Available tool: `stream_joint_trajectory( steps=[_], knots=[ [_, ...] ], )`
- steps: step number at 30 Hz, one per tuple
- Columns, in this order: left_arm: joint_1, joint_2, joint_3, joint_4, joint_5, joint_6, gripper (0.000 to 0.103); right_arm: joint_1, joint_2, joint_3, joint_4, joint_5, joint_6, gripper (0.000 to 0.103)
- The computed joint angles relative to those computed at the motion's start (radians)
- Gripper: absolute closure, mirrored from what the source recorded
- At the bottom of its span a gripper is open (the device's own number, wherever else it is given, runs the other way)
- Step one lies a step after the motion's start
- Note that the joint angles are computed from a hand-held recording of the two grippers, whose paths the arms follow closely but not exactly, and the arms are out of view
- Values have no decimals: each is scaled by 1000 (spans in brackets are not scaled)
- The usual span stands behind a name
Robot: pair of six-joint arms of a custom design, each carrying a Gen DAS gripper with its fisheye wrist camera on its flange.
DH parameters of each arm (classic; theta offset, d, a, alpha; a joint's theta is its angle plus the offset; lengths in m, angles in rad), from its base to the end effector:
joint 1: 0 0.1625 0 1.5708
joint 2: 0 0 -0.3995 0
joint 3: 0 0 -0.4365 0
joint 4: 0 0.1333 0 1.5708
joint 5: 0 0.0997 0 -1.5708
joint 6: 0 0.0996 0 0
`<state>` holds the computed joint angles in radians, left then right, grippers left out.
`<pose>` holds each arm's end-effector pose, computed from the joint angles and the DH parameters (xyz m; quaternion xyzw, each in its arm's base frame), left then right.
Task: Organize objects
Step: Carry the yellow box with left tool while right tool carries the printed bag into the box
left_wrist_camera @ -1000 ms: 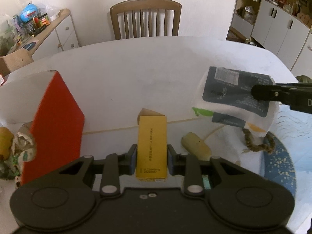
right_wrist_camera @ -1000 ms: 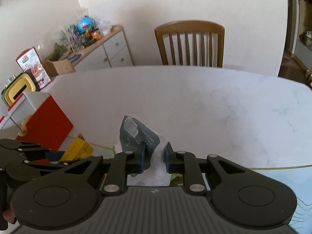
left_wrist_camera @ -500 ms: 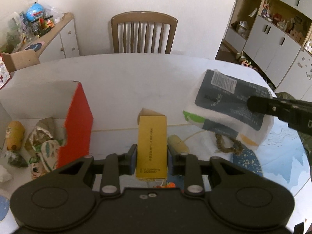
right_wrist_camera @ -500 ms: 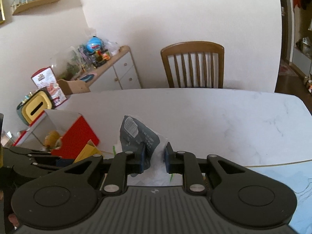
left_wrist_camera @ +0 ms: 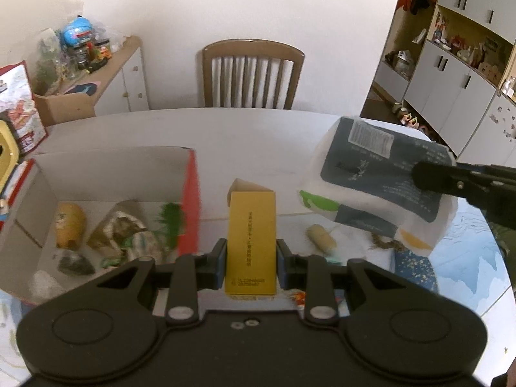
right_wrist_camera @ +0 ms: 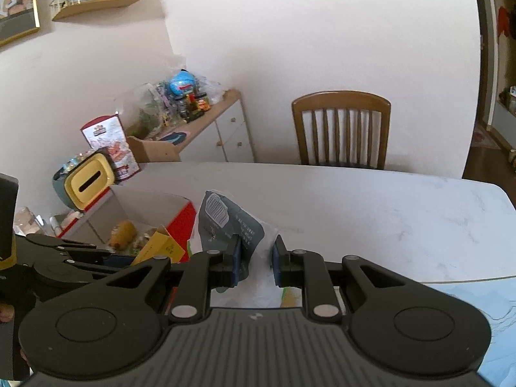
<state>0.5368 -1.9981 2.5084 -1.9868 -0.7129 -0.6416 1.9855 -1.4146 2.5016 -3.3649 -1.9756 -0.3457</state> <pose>-0.1584 -0.3370 0.2386 0.1963 0.8871 -0.2801 0.3098 0.2474 -0.3286 0.1659 0.2764 -0.8792 0.3455 0.1768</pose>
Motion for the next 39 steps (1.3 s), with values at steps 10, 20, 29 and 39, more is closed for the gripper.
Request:
stream_joint_trajectory(
  steps=[10,20,29,39],
  knots=[
    [65,-173,-33,152,27,54,75,141,147,-64,-39,-69,87,84],
    [163,-227,-82,142,49,196,75,232,325,-158,-67,-126,182,84],
    [269,-218,-124,63,63,358,75,279,485,-267,-75,-171,250,84],
    [436,-136,-166,-62,40,523,75,289,641,-385,-43,-166,263,84]
  ],
)
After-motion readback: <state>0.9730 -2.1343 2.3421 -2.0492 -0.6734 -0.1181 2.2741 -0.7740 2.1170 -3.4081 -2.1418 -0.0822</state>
